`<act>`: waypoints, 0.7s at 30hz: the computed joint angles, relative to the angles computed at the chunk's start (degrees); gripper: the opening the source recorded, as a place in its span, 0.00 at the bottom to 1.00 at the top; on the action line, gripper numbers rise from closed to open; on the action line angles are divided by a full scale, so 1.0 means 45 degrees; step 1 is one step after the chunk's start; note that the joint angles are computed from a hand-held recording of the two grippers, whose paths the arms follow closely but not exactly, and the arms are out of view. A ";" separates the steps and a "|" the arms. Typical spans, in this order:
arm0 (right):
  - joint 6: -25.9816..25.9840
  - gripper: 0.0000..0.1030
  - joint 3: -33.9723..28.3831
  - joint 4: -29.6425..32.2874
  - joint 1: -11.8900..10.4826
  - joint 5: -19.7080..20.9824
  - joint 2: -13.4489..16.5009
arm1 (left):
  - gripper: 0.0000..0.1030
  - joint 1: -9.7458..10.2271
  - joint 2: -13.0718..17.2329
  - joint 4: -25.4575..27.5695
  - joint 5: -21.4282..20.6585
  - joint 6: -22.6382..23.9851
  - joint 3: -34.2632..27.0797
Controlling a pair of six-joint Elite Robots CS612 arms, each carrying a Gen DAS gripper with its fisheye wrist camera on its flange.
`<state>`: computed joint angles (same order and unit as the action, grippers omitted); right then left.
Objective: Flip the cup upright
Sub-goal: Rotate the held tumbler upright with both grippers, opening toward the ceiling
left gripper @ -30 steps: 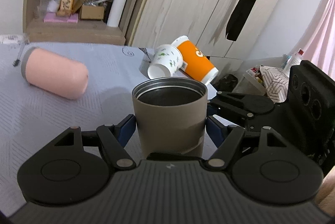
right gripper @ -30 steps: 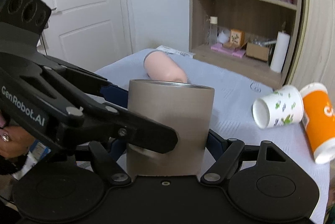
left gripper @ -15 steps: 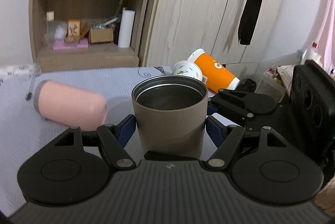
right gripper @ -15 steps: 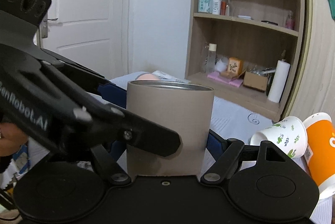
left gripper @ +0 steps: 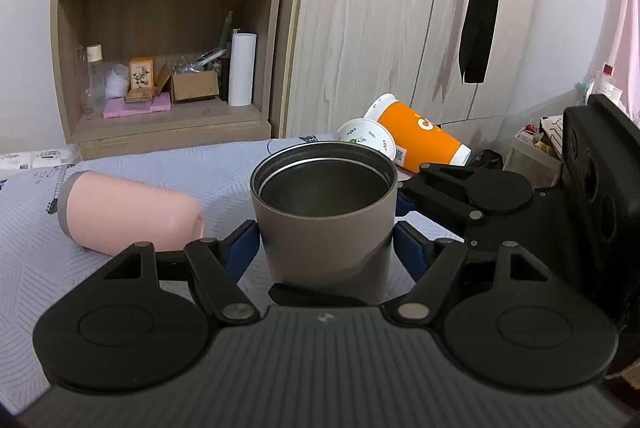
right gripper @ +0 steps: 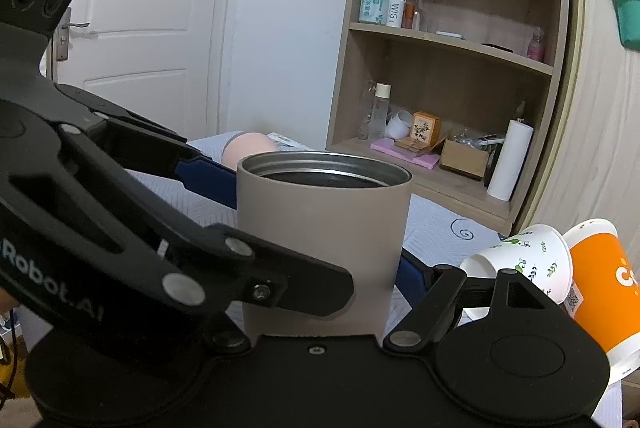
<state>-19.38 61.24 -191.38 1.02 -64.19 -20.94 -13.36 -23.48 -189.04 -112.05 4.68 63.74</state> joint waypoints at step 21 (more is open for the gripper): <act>0.0604 0.80 0.0420 -0.0100 -0.0136 0.0047 -0.0192 | 0.73 0.0063 -0.0027 0.0336 -0.1147 -0.0344 -0.0030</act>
<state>-16.66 63.13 -191.83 0.41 -63.98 -21.81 -13.07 -23.60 -187.53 -117.21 3.13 63.60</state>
